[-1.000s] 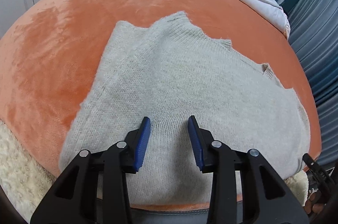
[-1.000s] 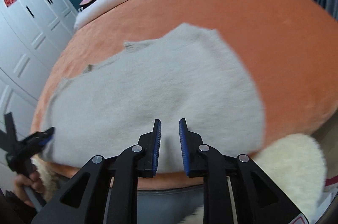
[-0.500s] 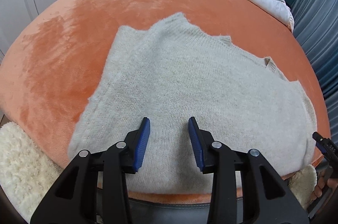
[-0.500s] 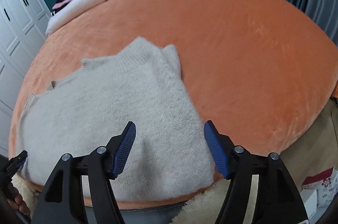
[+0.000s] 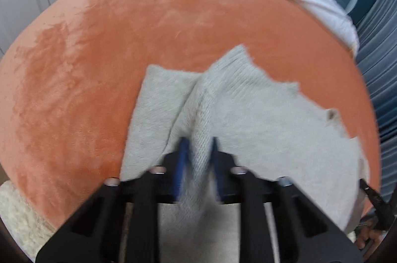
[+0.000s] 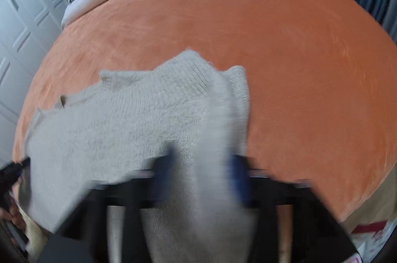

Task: Fold small clothes

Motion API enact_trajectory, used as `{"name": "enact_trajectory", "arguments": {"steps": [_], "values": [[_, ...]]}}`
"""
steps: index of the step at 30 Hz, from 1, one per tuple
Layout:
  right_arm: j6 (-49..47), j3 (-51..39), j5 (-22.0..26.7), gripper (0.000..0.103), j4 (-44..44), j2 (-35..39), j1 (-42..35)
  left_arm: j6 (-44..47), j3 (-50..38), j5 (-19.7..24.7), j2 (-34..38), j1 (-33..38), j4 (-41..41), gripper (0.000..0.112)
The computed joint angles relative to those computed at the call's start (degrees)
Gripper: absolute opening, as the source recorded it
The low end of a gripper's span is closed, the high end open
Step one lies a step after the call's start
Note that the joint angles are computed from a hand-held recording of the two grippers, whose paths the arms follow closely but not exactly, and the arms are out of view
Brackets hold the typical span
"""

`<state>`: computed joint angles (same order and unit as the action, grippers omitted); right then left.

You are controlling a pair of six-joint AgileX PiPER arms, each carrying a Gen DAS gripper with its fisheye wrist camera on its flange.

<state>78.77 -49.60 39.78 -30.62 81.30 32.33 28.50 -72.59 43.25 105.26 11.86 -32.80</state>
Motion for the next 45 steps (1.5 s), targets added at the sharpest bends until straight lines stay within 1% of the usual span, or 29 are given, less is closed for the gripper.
{"name": "enact_trajectory", "arguments": {"steps": [1,3,4,6,7,8,9,10,11,13,14,15,16,19,21,22,23,24,25,26,27,29,32,34,37,39,42,43,45], "values": [[4.75,1.70,-1.11,0.010,-3.90,-3.74,0.87,1.46,0.15,0.36,-0.76,0.97,-1.79,0.007],[9.47,3.27,1.11,0.010,-8.07,-7.46,1.06,1.10,0.11,-1.00,-1.25,1.35,-0.37,0.007],[8.64,5.05,-0.14,0.010,-6.91,-7.57,-1.61,-0.13,-0.44,-1.55,-0.30,1.21,1.66,0.007],[0.11,8.72,-8.13,0.009,2.25,-1.44,-9.87,-2.10,-2.06,-1.38,3.58,1.15,4.24,0.008],[-3.35,10.25,-10.81,0.010,5.68,0.83,-11.99,-0.61,-1.22,-2.82,4.35,1.18,3.01,0.008],[-4.53,10.16,-11.20,0.012,6.81,0.81,-12.25,-0.45,-0.40,-4.11,3.77,0.72,3.45,0.008],[-3.41,9.55,-9.30,0.016,6.23,-0.88,-11.30,-1.66,-0.09,-4.51,2.95,0.06,5.01,0.009],[0.00,8.86,-7.18,0.024,4.53,-2.55,-9.51,-2.73,0.12,-4.13,1.87,-0.30,5.89,0.011],[5.70,7.77,-2.95,0.026,0.88,-4.58,-6.21,-3.52,0.42,-3.72,0.87,-0.39,6.36,0.013],[13.18,4.95,5.30,0.029,-5.11,-6.17,1.57,-5.54,2.36,-3.48,-2.71,-0.79,7.71,0.024],[14.11,3.60,7.44,0.029,-6.58,-6.44,4.73,-4.69,3.82,-3.76,-4.76,-0.59,6.77,0.028],[14.79,1.66,8.71,0.029,-7.46,-5.88,8.67,-3.11,5.86,-3.79,-7.23,-0.52,4.94,0.039],[15.10,-0.10,8.58,0.029,-7.69,-4.53,11.72,-1.59,7.09,-3.32,-8.74,-0.54,3.39,0.043],[12.47,-4.62,3.12,0.029,-4.93,2.09,16.67,1.72,13.55,-1.90,-13.64,-2.81,1.98,0.047],[9.42,-8.15,-0.28,0.029,-1.45,9.59,18.91,-0.14,16.89,-4.15,-14.35,-5.85,4.99,0.047],[9.10,-10.72,0.65,0.030,-1.53,14.50,20.89,-1.91,18.86,-5.66,-14.30,-7.26,7.44,0.047],[9.42,-13.41,3.87,0.031,-3.91,18.47,23.00,-1.64,20.77,-7.72,-14.80,-7.92,7.71,0.048],[9.45,-16.74,8.76,0.031,-6.35,21.01,25.44,-0.52,23.19,-10.70,-16.11,-8.67,7.87,0.049],[7.31,-19.33,12.25,0.031,-6.51,22.44,26.17,-0.58,23.96,-11.86,-16.71,-9.33,9.43,0.049],[4.95,-21.25,14.44,0.031,-5.08,22.42,26.24,-0.95,23.69,-11.10,-17.07,-9.39,10.46,0.049],[4.71,-21.50,14.34,0.031,-4.59,20.36,26.43,-0.52,23.07,-10.02,-16.97,-8.74,9.74,0.049],[7.60,-18.95,10.86,0.030,-6.11,15.48,26.91,0.78,21.68,-7.25,-16.67,-6.51,7.31,0.049],[4.15,-19.53,10.35,0.030,-1.83,18.03,26.11,1.23,21.53,-7.21,-15.81,-5.75,6.76,0.049],[3.73,-16.29,5.68,0.030,2.32,20.96,25.02,-1.17,21.78,-8.02,-16.09,-7.09,9.43,0.049],[6.00,-16.28,6.30,0.031,2.53,18.67,26.39,-3.79,21.86,-8.07,-16.67,-8.34,13.10,0.049],[7.57,-14.37,2.32,0.031,2.36,16.73,26.16,-3.67,22.39,-8.25,-17.13,-8.38,13.59,0.049],[4.73,-13.70,0.00,0.031,5.55,19.61,25.04,-3.12,22.99,-8.95,-17.20,-8.19,13.09,0.049],[6.22,-12.59,-1.42,0.030,4.12,19.73,25.53,-3.16,23.02,-8.95,-17.21,-8.20,13.11,0.049],[6.55,-13.08,-0.77,0.030,4.15,19.11,25.71,-2.92,22.84,-8.83,-17.11,-8.22,13.04,0.050]]}}
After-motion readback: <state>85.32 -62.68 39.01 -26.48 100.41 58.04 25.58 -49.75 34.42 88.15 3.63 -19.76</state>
